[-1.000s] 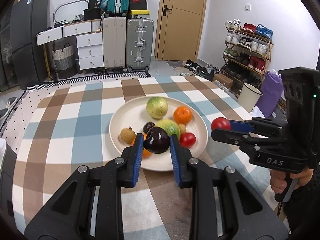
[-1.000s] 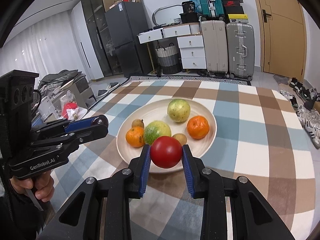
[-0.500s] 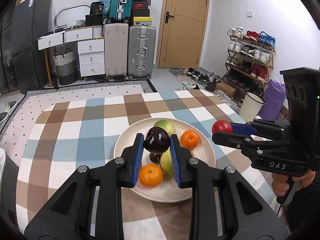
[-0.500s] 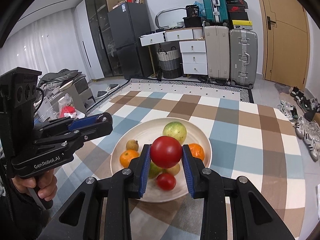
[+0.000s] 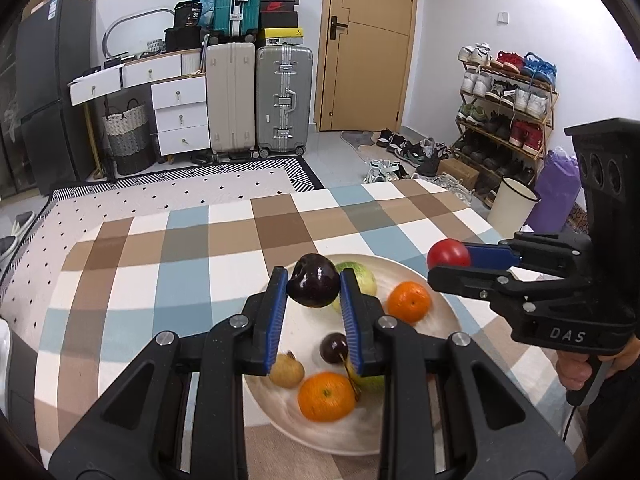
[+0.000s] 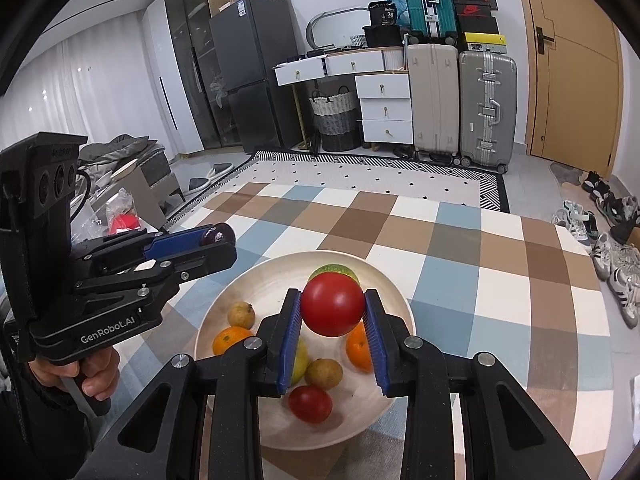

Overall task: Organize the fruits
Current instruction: 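Carry the tomato and plum onto the white plate and open both tools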

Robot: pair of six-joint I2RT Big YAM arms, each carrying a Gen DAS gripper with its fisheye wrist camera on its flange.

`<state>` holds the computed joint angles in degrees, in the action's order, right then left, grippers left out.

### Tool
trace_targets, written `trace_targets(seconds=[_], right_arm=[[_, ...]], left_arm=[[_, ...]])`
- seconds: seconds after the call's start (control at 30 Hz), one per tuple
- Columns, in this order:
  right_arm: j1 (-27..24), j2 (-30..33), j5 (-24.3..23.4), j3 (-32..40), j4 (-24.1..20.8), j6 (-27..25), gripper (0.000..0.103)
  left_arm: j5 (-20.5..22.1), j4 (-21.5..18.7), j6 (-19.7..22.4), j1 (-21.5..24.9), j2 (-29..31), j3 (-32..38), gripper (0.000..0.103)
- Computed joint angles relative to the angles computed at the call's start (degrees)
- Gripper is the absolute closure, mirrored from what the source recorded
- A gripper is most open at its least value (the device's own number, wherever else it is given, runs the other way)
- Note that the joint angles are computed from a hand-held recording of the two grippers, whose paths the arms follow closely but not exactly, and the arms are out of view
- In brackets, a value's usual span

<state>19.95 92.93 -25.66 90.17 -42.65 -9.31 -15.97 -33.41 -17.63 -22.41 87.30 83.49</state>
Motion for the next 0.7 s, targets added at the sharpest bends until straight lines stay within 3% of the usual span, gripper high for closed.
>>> trace_targets(seconds=[0.7], right_arm=[[1.46, 5.42, 0.84, 2.57, -2.77, -2.37, 0.072]], left_arm=[[4.88, -0.85, -0.67, 3.28, 6.39, 1.40, 0.079]])
